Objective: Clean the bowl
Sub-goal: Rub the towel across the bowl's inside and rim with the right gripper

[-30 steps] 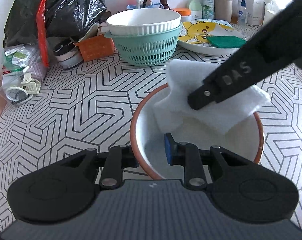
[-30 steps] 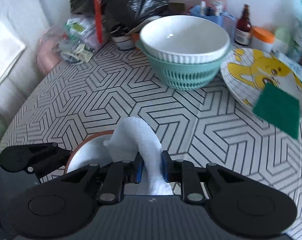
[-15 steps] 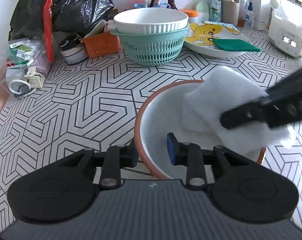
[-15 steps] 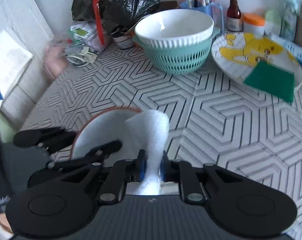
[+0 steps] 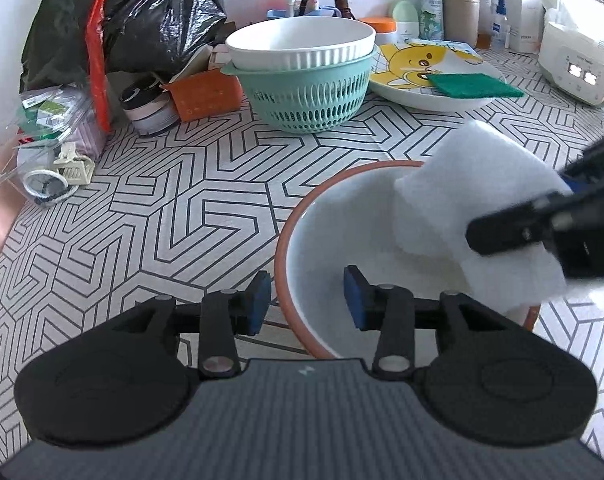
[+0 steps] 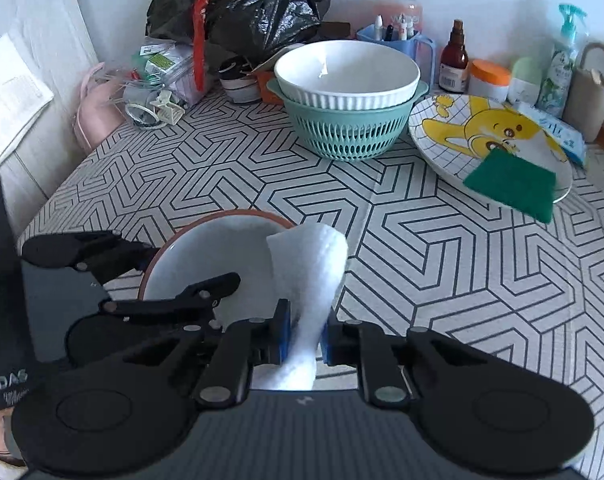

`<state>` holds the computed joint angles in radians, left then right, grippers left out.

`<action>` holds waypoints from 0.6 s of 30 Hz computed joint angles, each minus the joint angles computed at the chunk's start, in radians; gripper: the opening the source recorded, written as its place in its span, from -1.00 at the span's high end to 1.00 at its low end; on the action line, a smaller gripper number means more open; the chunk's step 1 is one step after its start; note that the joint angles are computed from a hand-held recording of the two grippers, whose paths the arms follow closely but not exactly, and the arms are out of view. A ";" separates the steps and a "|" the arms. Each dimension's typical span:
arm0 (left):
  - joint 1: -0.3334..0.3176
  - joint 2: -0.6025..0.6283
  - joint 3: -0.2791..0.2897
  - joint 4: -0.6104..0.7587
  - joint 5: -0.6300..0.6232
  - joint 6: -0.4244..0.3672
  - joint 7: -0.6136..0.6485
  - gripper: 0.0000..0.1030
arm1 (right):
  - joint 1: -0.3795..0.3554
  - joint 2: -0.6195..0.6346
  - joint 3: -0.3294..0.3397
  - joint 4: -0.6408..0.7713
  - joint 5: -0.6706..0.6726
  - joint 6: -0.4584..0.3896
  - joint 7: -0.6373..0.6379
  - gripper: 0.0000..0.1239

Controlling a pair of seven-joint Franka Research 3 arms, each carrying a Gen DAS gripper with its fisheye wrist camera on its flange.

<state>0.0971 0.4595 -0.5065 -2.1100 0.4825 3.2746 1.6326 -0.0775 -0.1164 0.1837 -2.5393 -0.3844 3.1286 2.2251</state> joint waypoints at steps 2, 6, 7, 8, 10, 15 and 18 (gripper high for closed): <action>0.018 0.005 -0.019 0.001 0.005 -0.004 0.007 0.24 | 0.072 0.021 -0.064 0.021 0.115 -0.012 -0.107 0.83; 0.030 0.009 -0.031 0.002 0.007 -0.005 0.016 0.24 | 0.152 0.075 -0.125 0.088 0.264 -0.059 -0.262 0.82; 0.032 0.009 -0.033 0.002 0.008 -0.006 0.018 0.24 | 0.151 0.085 -0.126 0.102 0.227 -0.068 -0.234 0.79; 0.031 0.009 -0.033 0.002 0.007 -0.006 0.020 0.24 | 0.149 0.092 -0.129 0.115 0.168 -0.078 -0.192 0.78; 0.032 0.011 -0.034 0.002 0.007 -0.005 0.023 0.24 | 0.157 0.100 -0.141 0.132 0.081 -0.092 -0.131 0.73; 0.057 0.019 -0.060 0.006 0.011 -0.012 0.039 0.24 | 0.192 0.123 -0.167 0.184 0.074 -0.149 -0.183 0.67; 0.055 0.018 -0.059 0.007 0.005 -0.015 0.046 0.24 | 0.210 0.135 -0.176 0.215 0.102 -0.189 -0.236 0.62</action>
